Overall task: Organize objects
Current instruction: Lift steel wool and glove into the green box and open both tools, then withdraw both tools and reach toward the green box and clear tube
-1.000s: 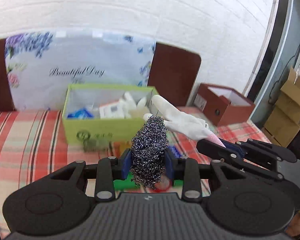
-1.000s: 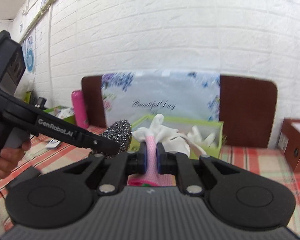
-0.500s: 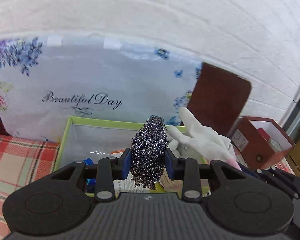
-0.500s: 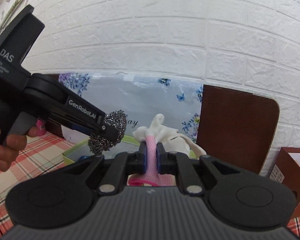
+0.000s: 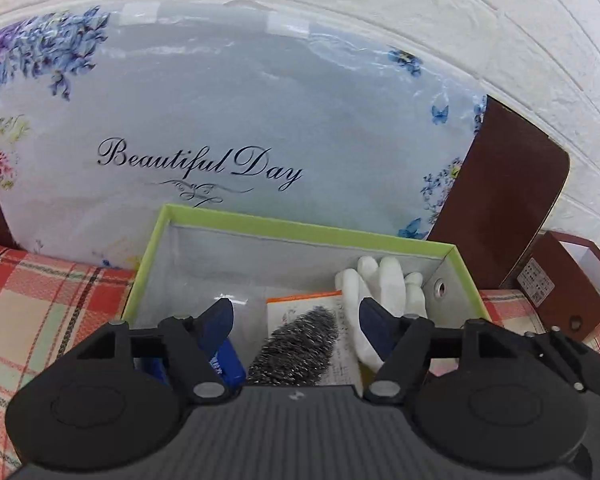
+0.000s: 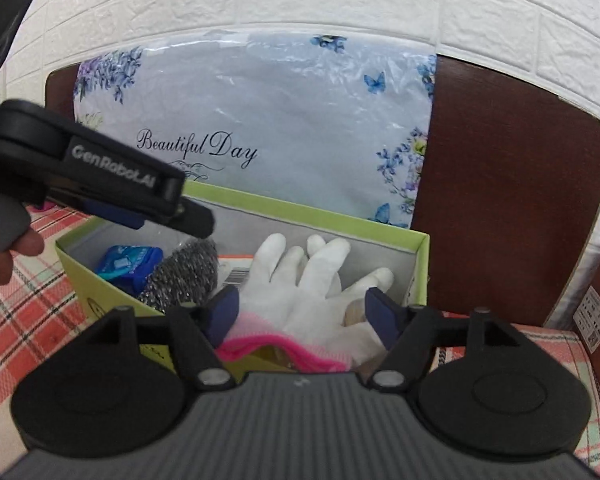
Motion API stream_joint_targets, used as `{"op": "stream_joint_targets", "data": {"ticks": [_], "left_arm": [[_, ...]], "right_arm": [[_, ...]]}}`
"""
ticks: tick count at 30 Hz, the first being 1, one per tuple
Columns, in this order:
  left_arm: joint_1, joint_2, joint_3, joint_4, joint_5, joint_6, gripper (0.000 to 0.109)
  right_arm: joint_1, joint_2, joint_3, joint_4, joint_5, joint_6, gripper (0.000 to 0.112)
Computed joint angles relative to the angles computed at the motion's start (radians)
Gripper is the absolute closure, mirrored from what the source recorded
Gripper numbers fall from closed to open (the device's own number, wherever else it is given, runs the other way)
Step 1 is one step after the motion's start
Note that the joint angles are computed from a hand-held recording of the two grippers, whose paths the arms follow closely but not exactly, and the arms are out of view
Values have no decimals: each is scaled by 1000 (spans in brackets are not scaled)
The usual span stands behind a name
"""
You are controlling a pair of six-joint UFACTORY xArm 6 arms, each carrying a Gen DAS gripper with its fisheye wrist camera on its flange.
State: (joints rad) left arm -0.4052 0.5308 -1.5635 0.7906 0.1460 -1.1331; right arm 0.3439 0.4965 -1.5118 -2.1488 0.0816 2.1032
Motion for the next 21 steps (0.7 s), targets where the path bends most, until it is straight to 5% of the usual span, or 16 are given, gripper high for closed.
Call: {"op": "stream_joint_targets", "data": {"ticks": [2, 5, 9, 15, 21], "left_arm": [[0, -29, 27, 39, 8, -40, 36], [-10, -99, 78, 201, 44, -181, 34], [-66, -223, 169, 356, 182, -311, 27], [-132, -393, 334, 529, 235, -493, 25], [-189, -497, 467, 621, 244, -612, 24]], "right_arm": [[0, -33, 28, 5, 2, 13, 30], [23, -122, 94, -172, 40, 221, 9], [62, -267, 230, -281, 106, 345, 9], [107, -458, 422, -381, 148, 506, 9], [161, -616, 613, -266, 236, 386, 9]]}}
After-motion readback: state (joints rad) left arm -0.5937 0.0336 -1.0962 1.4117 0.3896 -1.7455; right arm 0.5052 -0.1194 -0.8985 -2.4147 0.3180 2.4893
